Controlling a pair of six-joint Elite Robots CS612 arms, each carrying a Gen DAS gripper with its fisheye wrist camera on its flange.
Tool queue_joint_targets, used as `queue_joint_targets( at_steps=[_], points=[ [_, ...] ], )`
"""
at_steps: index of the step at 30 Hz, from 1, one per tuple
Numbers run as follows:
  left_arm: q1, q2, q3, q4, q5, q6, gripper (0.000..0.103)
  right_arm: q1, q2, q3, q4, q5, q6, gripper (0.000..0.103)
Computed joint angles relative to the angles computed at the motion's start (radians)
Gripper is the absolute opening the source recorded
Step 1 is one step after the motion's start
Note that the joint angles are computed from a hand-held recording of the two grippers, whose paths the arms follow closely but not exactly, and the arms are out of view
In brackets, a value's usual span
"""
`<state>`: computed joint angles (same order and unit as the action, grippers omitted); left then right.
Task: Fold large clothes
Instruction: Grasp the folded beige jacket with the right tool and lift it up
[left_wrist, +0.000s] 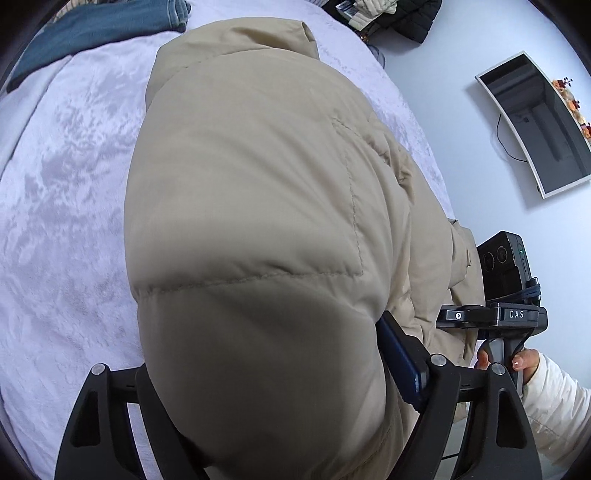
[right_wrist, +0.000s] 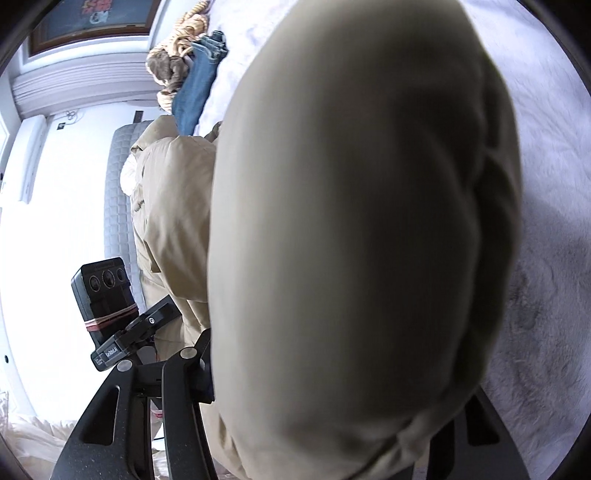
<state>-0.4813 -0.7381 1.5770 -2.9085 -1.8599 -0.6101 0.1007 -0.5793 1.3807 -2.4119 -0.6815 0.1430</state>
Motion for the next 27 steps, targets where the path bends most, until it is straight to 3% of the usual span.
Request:
queue_joint_targets(
  at_steps=[7, 15, 22, 27],
  points=[
    [0.047, -0.022, 0.006, -0.007, -0.002, 0.054, 0.085, 0.047, 0.018, -0.046, -0.091, -0.017, 0.087, 0.058],
    [0.157, -0.037, 0.011, 0.017, -0.047, 0.158, 0.085, 0.123, 0.069, -0.152, -0.183, -0.069, 0.225, 0.058],
    [0.245, -0.011, -0.019, 0.028, -0.004, 0.192, 0.085, 0.181, 0.189, -0.382, -0.105, -0.069, 0.247, 0.058],
    [0.278, 0.038, -0.057, 0.025, 0.037, 0.162, 0.085, 0.214, 0.307, -0.621, 0.025, -0.088, 0.223, 0.058]
  ],
)
